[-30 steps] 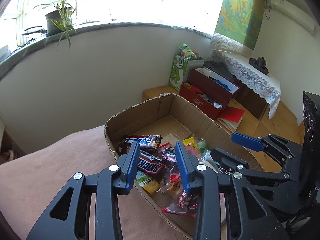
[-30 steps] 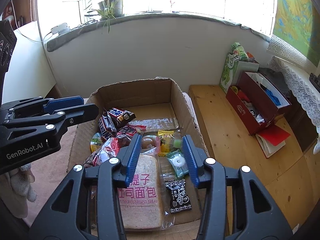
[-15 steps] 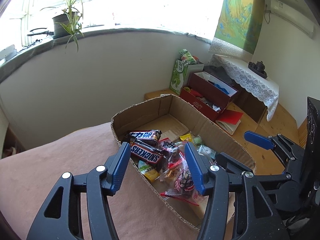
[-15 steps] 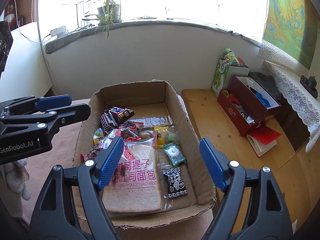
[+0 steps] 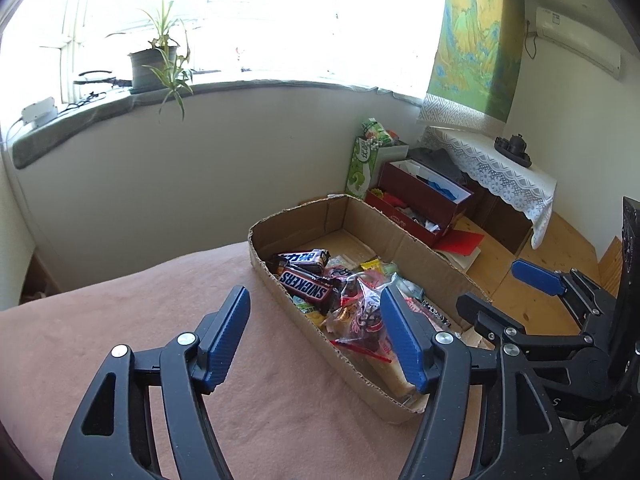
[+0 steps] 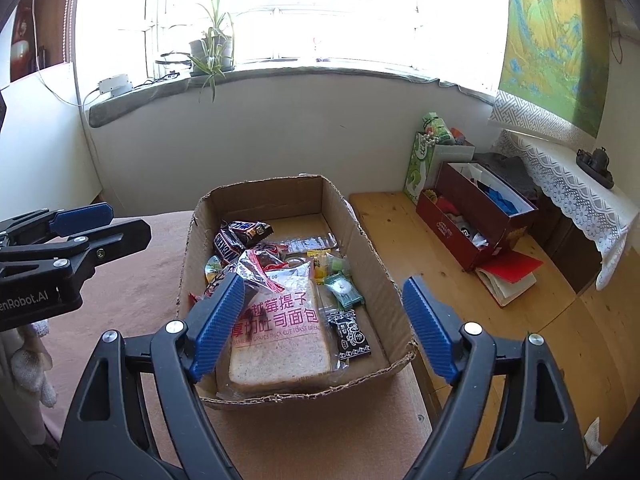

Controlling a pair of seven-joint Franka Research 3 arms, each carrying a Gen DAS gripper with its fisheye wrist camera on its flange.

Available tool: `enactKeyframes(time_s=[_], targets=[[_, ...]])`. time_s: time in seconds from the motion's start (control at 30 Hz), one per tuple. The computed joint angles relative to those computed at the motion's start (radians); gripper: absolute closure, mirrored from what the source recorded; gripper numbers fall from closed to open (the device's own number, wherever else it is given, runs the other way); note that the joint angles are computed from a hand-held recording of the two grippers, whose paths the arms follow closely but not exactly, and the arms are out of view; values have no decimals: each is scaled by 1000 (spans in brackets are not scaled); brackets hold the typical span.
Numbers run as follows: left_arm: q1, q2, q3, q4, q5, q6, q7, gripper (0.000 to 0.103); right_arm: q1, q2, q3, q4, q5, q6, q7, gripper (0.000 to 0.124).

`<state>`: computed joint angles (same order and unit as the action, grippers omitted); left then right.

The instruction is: Organize snacks

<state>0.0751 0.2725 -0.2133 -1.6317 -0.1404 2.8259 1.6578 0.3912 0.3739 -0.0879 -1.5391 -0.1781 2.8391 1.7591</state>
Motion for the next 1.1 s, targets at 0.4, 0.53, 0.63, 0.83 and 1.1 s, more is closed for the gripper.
enactKeyframes(time_s=[0.4, 0.53, 0.63, 0.83, 1.1], targets=[[-27, -134, 37, -185, 46, 110, -46, 23, 65, -125, -76, -176, -253, 76, 282, 21], [-37, -160, 44, -220, 58, 126, -58, 23, 47, -143, -50, -197, -294, 77, 309, 21], [-42, -172, 51, -236, 64, 132, -71, 23, 37, -152, -36, -205, -312, 81, 320, 21], [-55, -184, 65, -251, 107, 140, -110, 23, 22, -158, -17, -211, -327, 82, 329, 21], [-61, -195, 67, -264, 122, 150, -123, 23, 23, -167, -11, -220, -351, 82, 334, 21]])
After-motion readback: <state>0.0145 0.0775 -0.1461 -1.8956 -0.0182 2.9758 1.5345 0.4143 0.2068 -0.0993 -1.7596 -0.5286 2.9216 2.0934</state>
